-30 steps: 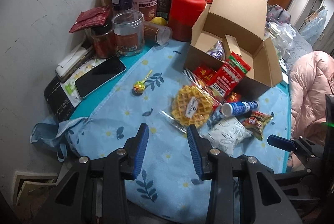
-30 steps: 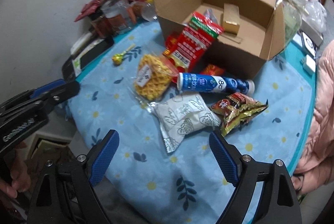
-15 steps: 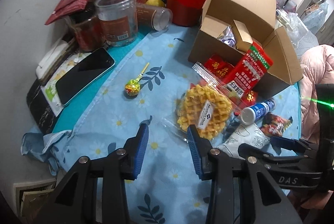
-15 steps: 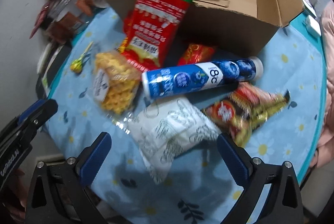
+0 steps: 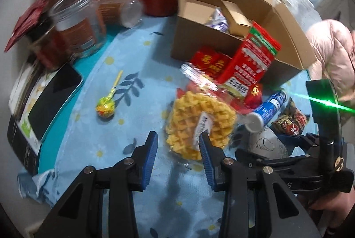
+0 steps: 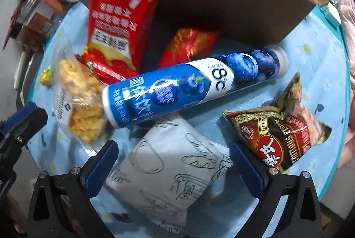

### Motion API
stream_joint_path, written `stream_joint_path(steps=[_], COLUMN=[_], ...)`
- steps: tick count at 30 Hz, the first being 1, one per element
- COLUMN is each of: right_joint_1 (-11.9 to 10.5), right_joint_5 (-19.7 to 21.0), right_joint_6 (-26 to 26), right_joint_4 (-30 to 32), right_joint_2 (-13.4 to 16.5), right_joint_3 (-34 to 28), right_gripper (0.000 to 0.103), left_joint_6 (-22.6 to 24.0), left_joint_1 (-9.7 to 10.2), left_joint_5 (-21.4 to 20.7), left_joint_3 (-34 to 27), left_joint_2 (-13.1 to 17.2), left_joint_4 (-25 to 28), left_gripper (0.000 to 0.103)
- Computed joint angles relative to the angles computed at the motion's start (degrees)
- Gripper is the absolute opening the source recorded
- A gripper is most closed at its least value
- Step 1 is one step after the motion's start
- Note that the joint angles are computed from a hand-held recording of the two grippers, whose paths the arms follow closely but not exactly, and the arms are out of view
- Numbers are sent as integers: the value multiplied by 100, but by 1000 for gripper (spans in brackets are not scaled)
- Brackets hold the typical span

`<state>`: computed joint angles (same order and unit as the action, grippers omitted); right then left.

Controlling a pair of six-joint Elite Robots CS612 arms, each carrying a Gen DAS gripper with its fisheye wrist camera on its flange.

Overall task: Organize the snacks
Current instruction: 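Grasp the waffle bag with left tool while right tool grasps the white bread bag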

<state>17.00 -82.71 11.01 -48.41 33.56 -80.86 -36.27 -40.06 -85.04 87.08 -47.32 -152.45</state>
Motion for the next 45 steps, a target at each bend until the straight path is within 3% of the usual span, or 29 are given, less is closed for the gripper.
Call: stream_joint_path(steps=[2,3,5,7,19,25,28,31,33,36,40,45], right_joint_1=[-24,-36,-54,-61,-53,-38,-29,10,36,63,100,148], right_joint_5=[33,50,52,66,93,109,68,-97,-193,-350,-436,-343], right_joint_6=[-44,-80,-153,-191,-270,-268,-285,-398,-426,-473,-663,-844], right_joint_4=[52,48,64,103,84,47,72,97,84,72,66,140], right_joint_2=[19,36,48,59,-7,6,-13,-42,-45,-42,-17,47], right_joint_3=[-17,-48,-68,-102,40,66,73,103,78,33,-47,-213], right_gripper=[102,102,102,102,102,102,102,96,85,73,65,62], left_joint_6=[155,211,312,414,836,610,368,189,129,154,14,-206], left_joint_1=[-1,6,24,42,173,227,228,201,187,103,51,32], left_joint_5=[-19,-56,-150,-239,-670,-892,-811,-676,-666,-552,-595,-679], left_joint_3=[-83,-129,-197,-206,-727,-870,-881,-844,-811,-724,-586,-266], left_joint_2=[44,69,120,154,569,696,690,649,622,542,446,254], left_joint_4=[68,116,130,-33,425,565,653,735,780,938,1006,935], left_gripper=[40,45,92,98,98,98,98,98,98,87,79,78])
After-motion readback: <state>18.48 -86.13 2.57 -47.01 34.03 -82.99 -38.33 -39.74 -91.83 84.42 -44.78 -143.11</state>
